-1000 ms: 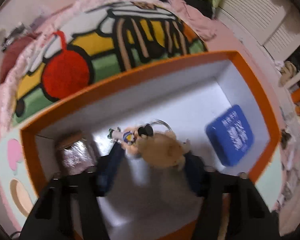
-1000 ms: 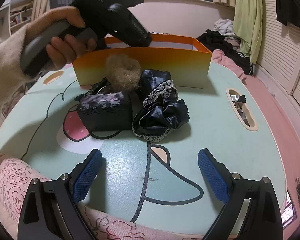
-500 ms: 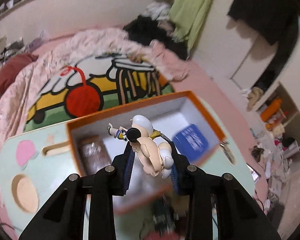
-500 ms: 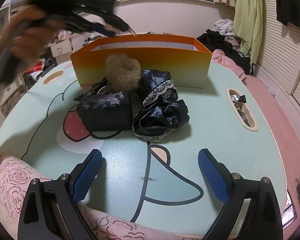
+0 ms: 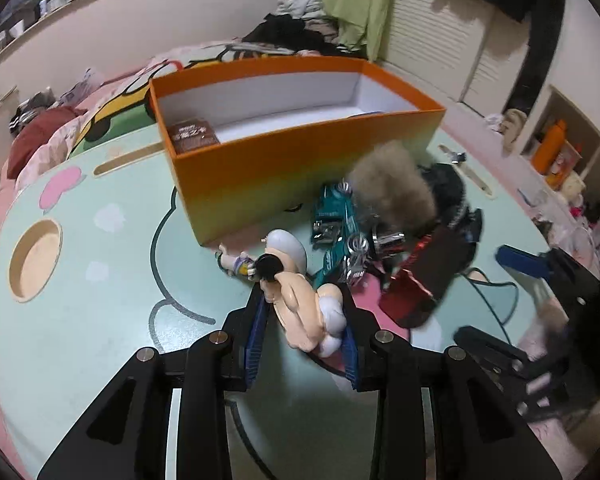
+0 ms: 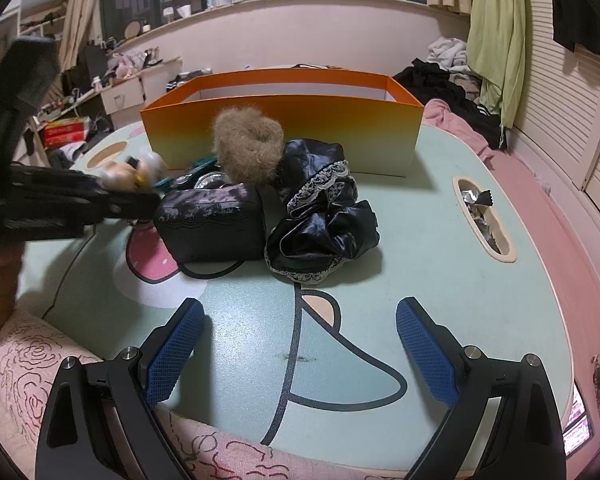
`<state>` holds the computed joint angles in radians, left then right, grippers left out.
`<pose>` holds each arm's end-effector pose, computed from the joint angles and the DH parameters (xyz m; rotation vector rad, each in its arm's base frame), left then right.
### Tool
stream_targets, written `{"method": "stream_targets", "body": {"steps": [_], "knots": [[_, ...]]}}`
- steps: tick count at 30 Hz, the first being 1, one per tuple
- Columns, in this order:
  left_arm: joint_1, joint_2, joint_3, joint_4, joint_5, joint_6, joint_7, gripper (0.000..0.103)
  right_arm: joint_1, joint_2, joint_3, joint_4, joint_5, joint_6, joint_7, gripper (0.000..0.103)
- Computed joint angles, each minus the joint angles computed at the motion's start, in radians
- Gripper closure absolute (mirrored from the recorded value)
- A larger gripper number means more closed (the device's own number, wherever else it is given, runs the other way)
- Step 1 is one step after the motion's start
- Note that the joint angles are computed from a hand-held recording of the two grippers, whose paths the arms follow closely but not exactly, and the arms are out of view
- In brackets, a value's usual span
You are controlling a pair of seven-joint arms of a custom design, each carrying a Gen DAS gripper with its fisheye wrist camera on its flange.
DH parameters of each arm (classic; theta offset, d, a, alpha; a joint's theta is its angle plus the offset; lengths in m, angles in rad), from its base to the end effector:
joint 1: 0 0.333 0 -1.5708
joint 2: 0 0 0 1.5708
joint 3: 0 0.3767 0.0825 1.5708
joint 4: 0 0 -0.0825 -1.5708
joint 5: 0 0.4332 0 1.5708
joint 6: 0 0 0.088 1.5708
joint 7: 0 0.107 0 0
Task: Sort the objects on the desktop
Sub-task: 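Place the figurine on the table beside the green toy car, then reach into the orange box and grasp the brown card box with right tool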
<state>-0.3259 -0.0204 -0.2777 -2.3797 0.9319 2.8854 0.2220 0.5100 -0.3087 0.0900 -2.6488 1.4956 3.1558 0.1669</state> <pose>0.4278 -0.3519 0.3966 -1.7912 1.9917 -0.7623 0.3912 0.1598 0.4081 -2.0623 1.2099 -0.4778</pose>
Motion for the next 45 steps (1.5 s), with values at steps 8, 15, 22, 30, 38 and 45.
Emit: {"method": "stream_targets", "body": {"steps": [8, 15, 22, 30, 38, 45], "knots": [[-0.028, -0.101, -0.058, -0.073, 0.164, -0.139, -0.145, 0.016, 0.002, -0.001, -0.002, -0.001, 0.000, 0.000, 0.000, 0.006], [-0.046, -0.058, -0.074, -0.080, 0.377, -0.238, -0.468, 0.000, 0.007, 0.004, -0.004, 0.002, -0.024, 0.006, 0.020, 0.006], [-0.063, -0.039, -0.054, -0.068, 0.404, -0.241, -0.489, 0.000, 0.015, 0.004, -0.014, 0.003, -0.019, 0.003, 0.012, 0.006], [-0.077, -0.051, -0.057, -0.076, 0.396, -0.250, -0.499, 0.000, -0.073, -0.072, -0.109, 0.089, -0.077, -0.484, 0.075, 0.037], [-0.080, -0.078, -0.057, -0.091, 0.375, -0.247, -0.481, 0.000, -0.156, 0.315, 0.001, 0.557, -0.593, -0.659, 0.708, 0.050], [-0.066, -0.098, -0.061, -0.110, 0.389, -0.230, -0.492, 0.000, -0.115, 0.534, 0.014, 0.767, -0.935, -0.728, 1.025, 0.053]]}}
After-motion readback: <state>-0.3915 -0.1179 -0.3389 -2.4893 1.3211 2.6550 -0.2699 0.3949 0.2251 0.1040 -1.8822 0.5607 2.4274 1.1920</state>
